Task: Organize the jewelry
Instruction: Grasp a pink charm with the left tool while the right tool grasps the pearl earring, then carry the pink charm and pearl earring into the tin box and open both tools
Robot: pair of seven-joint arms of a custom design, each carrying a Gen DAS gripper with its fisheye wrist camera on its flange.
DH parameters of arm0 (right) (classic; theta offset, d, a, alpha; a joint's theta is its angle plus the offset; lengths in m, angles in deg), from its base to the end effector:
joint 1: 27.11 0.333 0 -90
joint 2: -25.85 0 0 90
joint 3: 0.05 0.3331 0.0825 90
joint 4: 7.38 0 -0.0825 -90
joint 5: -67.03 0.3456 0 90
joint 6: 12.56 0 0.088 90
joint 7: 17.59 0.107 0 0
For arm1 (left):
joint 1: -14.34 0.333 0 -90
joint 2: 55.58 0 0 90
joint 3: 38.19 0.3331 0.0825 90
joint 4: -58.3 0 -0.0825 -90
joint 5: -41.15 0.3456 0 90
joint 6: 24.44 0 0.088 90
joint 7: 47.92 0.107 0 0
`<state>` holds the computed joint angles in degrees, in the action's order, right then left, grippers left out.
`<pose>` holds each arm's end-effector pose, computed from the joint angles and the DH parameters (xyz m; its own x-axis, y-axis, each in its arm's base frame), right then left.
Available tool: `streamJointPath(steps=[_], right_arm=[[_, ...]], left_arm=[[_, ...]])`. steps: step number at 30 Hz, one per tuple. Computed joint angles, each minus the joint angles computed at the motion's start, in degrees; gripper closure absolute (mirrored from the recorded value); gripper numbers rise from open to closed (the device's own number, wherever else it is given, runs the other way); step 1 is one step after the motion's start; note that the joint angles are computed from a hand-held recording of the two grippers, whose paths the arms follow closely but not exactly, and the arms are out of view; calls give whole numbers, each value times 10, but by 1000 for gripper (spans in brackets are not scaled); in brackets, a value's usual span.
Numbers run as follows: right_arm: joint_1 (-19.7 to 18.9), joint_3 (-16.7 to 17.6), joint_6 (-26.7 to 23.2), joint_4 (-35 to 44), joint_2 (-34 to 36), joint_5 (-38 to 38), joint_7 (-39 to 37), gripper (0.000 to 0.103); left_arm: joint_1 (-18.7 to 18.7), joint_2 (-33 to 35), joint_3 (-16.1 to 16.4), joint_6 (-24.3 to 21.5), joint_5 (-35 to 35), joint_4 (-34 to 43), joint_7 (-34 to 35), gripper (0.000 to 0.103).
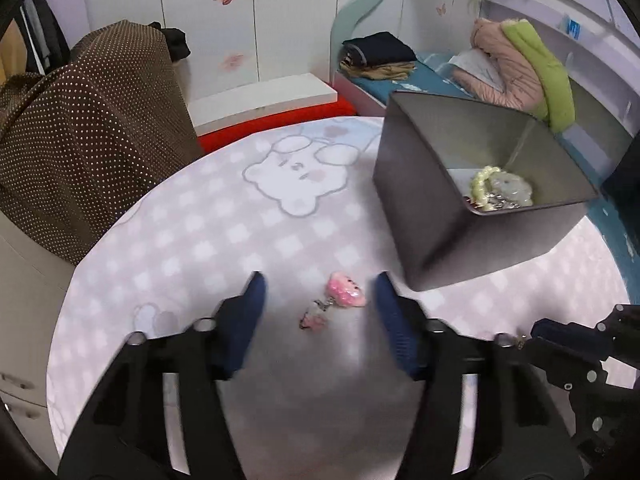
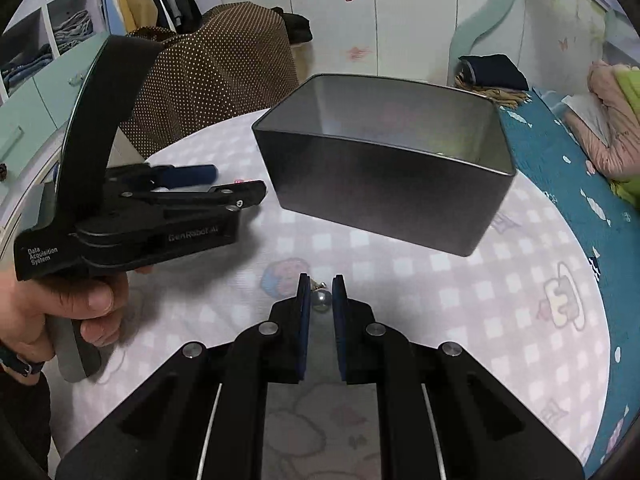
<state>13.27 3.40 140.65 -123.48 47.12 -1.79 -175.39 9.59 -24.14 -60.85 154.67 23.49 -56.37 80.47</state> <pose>0.4092 0.4289 0.3240 -0.1163 -0.9821 -0.1481 -0.7682 0.1835 -0.6134 0.5874 -0.2425 0.3066 -0.6607 -0.7506 -0.0077 -0.5982 0.5327 -0.5986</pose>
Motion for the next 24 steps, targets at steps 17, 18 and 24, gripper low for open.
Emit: streamJointPath(steps=[17, 18, 24], right_arm=[[-9, 13, 1, -26, -45, -55, 47, 93], [-10, 15, -1, -28, -50, -59, 50, 93], [-19, 30, -31, -32, -94, -77, 26, 93]], left_arm=[[274, -52, -284, 40, -150, -124, 119, 84], [299, -56, -312, 48, -152, -134, 123, 84], [446, -69, -474, 88, -120, -177, 114, 84]])
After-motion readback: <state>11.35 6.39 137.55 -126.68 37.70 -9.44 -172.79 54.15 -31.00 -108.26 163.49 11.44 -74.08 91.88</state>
